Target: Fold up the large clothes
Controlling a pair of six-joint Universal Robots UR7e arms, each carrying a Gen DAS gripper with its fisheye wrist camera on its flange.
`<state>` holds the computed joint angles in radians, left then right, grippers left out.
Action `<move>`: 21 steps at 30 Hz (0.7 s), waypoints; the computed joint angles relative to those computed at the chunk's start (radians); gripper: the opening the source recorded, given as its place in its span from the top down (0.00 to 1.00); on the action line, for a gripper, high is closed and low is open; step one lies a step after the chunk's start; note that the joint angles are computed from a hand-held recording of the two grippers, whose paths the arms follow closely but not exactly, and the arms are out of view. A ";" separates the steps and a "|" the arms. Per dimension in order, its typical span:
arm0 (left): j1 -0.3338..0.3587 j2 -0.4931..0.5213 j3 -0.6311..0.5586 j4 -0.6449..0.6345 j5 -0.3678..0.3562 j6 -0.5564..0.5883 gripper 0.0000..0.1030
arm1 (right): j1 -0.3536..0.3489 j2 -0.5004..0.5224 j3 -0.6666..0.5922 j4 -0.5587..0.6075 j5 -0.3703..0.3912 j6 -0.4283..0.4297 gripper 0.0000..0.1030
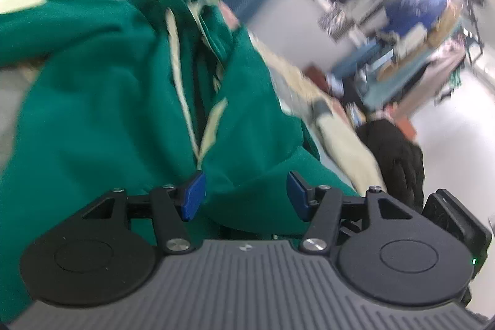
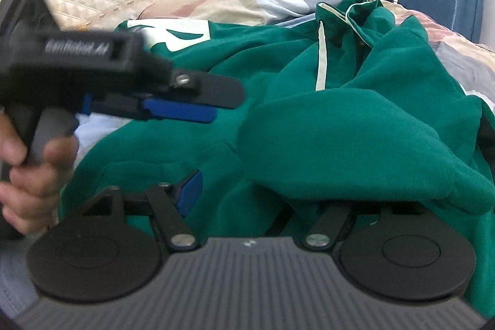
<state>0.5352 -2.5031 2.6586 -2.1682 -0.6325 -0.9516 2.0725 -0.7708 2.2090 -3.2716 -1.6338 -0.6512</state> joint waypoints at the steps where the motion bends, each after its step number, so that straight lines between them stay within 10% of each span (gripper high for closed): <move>1: 0.046 0.062 -0.009 -0.090 -0.040 0.065 0.39 | -0.003 -0.007 0.004 0.003 0.007 0.001 0.29; 11: 0.322 0.477 -0.105 -0.558 -0.328 0.384 0.40 | -0.028 -0.018 0.003 0.031 0.044 -0.015 0.29; 14: 0.348 0.521 -0.125 -0.545 -0.361 0.398 0.62 | -0.046 -0.020 -0.002 0.050 0.066 -0.013 0.29; 16: 0.329 0.511 -0.124 -0.512 -0.330 0.371 0.89 | -0.057 -0.018 -0.013 0.071 0.068 0.002 0.31; 21: 0.187 0.353 -0.057 -0.409 -0.130 0.251 0.93 | -0.059 -0.028 0.000 0.045 0.107 -0.015 0.31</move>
<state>0.7218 -2.1503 2.6017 -2.5772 -0.7628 -0.7007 2.0135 -0.7985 2.2094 -3.2270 -1.5268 -0.6663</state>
